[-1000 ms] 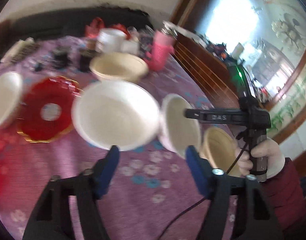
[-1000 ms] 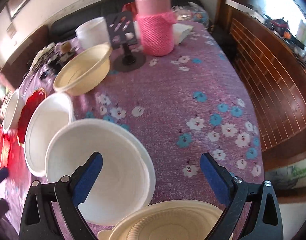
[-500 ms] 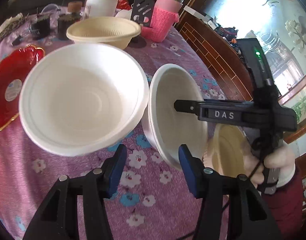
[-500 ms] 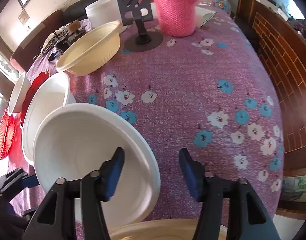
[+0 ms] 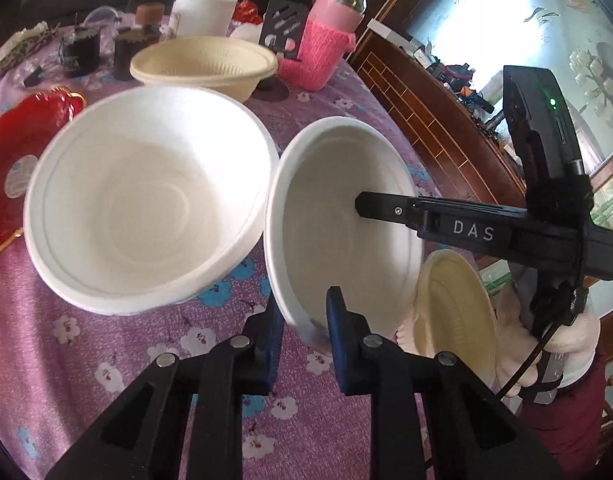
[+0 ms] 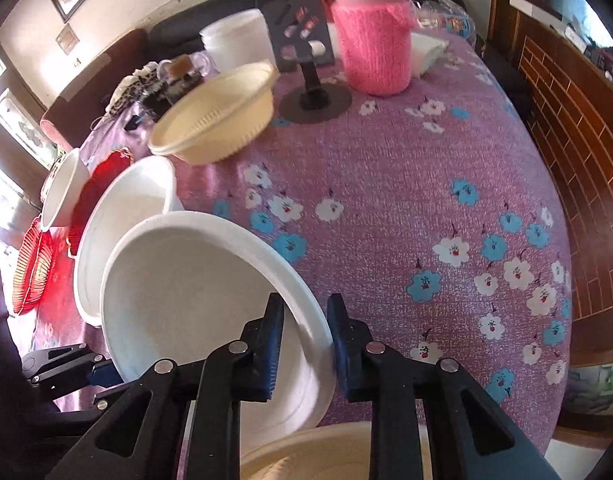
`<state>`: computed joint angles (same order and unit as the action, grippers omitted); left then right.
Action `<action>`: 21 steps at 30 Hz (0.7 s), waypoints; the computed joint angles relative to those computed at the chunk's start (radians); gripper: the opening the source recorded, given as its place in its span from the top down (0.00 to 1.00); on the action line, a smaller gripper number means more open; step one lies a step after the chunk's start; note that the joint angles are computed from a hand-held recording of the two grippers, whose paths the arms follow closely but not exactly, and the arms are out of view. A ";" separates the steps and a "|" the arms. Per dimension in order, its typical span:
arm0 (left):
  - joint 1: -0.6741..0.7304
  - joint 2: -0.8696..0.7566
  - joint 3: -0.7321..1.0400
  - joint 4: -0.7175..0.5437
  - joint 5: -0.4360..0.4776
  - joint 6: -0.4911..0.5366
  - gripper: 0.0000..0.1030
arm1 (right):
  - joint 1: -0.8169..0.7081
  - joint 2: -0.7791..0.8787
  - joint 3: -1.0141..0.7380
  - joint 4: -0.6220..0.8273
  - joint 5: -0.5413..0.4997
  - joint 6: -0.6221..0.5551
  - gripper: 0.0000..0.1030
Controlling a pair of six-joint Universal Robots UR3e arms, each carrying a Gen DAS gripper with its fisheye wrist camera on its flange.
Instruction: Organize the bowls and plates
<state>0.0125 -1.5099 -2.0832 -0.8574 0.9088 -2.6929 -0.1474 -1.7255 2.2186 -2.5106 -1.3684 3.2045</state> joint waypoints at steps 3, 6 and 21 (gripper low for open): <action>0.044 0.064 -0.016 -0.064 -0.034 0.039 0.81 | 0.048 -0.023 -0.039 0.036 -0.042 0.023 0.77; 0.097 0.118 -0.019 -0.152 -0.074 0.087 0.81 | 0.092 -0.052 -0.069 0.073 -0.078 0.053 0.77; 0.868 0.360 0.169 -1.131 -0.212 0.806 0.81 | 0.608 0.378 -0.762 0.225 -0.316 0.297 0.77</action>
